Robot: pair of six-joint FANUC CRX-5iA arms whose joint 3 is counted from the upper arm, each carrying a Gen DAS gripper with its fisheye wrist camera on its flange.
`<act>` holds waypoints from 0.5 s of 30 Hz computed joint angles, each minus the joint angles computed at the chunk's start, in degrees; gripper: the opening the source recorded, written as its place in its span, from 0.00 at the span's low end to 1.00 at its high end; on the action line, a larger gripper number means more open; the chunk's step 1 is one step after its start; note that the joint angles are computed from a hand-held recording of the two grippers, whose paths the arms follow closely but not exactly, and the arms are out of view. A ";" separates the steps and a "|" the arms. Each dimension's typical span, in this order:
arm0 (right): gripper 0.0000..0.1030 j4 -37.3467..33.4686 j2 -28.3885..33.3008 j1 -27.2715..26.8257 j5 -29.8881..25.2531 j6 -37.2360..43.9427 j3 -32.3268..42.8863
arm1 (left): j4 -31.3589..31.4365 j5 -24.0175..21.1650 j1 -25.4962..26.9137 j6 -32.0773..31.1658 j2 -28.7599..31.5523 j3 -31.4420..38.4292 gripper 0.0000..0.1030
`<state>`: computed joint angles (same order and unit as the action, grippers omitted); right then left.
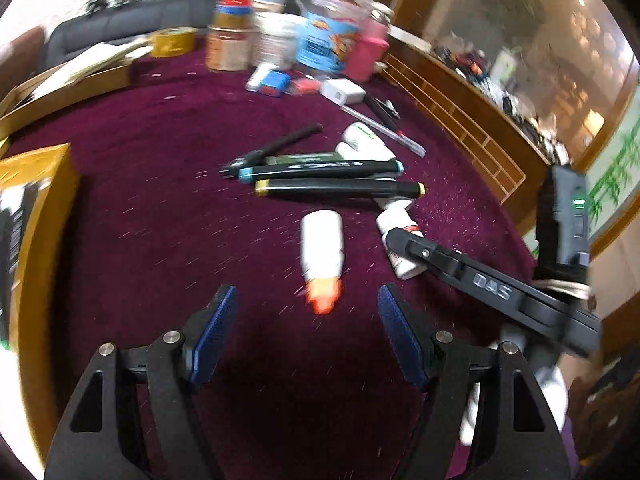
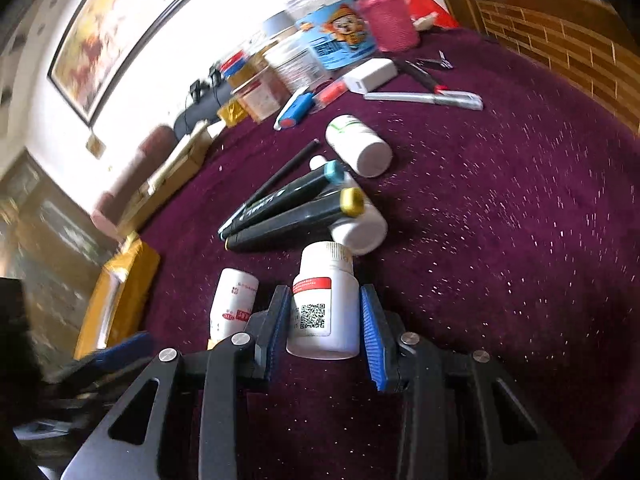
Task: Organize rigid objects
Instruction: 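Grasp the orange-tipped white glue bottle with the left tool while the right tool grasps a white pill bottle, then carry the glue bottle and pill bottle to the tray with both tools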
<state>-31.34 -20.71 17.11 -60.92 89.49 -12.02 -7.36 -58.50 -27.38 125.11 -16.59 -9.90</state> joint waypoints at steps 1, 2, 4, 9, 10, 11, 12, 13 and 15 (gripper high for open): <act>0.30 -1.01 0.17 -0.76 -0.11 0.33 0.09 | -0.84 0.08 -0.61 -0.19 1.40 0.92 0.69; 0.30 -1.18 0.07 -0.86 -0.13 0.39 0.07 | -3.05 -0.71 -1.81 0.26 3.71 2.84 0.69; 0.30 -0.31 -0.30 -0.10 0.57 -0.08 -0.33 | -4.87 -1.24 -2.94 -0.53 6.43 4.80 0.65; 0.30 0.07 -0.47 0.24 0.89 -0.25 -0.46 | -7.32 -1.56 -4.10 -1.20 8.09 5.65 0.22; 0.30 0.10 -0.48 0.28 0.95 -0.26 -0.48 | -6.47 -0.96 -3.64 -1.28 7.37 4.88 0.23; 0.30 0.44 -0.56 0.55 1.13 -0.43 -0.57 | -5.38 -0.30 -2.99 -1.25 6.41 3.93 0.23; 0.30 0.80 -0.65 0.80 1.32 -0.57 -0.71 | -4.98 0.12 -2.72 -0.94 5.65 3.29 0.23; 0.30 1.74 -0.93 1.51 1.77 -1.09 -1.01 | -4.42 0.55 -2.28 -0.76 4.11 2.26 0.23; 0.30 2.90 -1.02 2.34 2.33 -1.65 -1.20 | -3.47 1.76 -1.65 -0.16 2.24 0.67 0.23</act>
<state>-28.44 -21.73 19.45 -58.59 87.84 -13.23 -10.83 -56.73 -29.03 124.95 -14.36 -9.22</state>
